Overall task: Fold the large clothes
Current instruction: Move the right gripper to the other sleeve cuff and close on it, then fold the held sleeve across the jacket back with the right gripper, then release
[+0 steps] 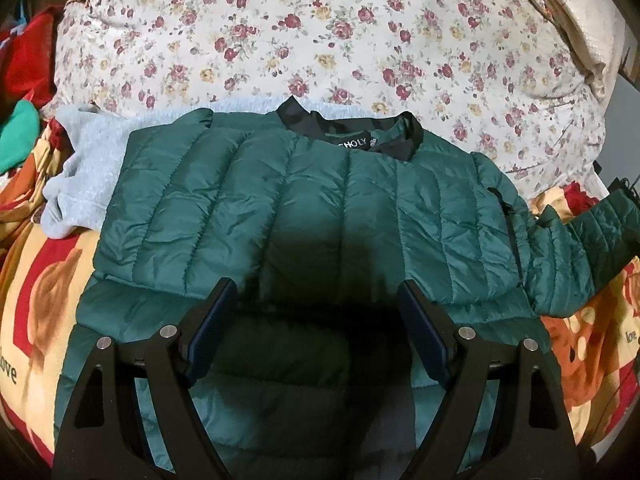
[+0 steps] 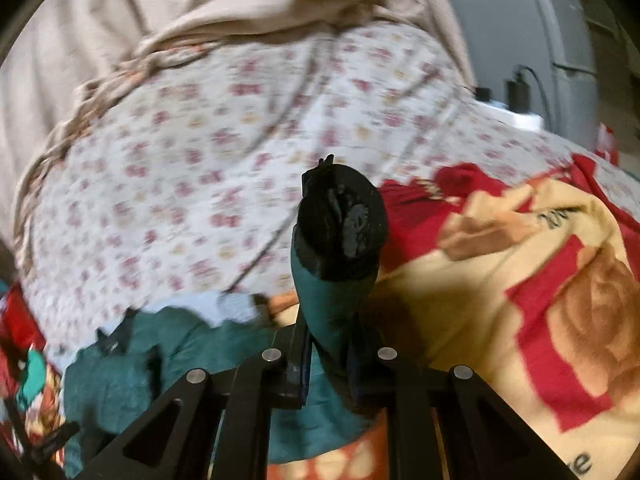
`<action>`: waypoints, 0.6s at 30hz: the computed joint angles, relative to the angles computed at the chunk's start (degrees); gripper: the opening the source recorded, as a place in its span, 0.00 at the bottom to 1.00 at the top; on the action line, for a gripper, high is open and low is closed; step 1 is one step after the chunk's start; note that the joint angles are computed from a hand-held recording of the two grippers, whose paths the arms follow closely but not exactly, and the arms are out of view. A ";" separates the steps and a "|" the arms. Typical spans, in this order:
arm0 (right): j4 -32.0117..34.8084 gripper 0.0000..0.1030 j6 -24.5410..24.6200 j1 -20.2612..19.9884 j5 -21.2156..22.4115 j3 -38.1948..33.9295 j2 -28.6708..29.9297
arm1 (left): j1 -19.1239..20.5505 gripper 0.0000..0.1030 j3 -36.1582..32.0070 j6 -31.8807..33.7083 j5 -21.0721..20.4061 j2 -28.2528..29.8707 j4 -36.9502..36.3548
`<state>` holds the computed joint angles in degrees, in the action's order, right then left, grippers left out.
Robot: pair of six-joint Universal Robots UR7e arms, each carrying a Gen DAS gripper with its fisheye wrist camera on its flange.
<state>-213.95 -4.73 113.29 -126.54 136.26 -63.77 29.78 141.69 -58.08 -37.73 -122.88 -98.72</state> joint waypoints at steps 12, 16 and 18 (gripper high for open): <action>9.45 0.13 3.65 8.80 4.64 -4.04 5.45 | -2.30 0.80 -2.20 -5.79 2.63 -2.72 11.70; 13.29 0.13 4.85 10.90 5.60 -7.11 8.78 | -1.91 0.80 -2.57 -6.17 3.67 -3.03 13.36; 14.48 0.13 5.67 11.64 6.19 -8.41 10.31 | -1.30 0.80 -2.77 -5.74 3.98 -2.90 13.37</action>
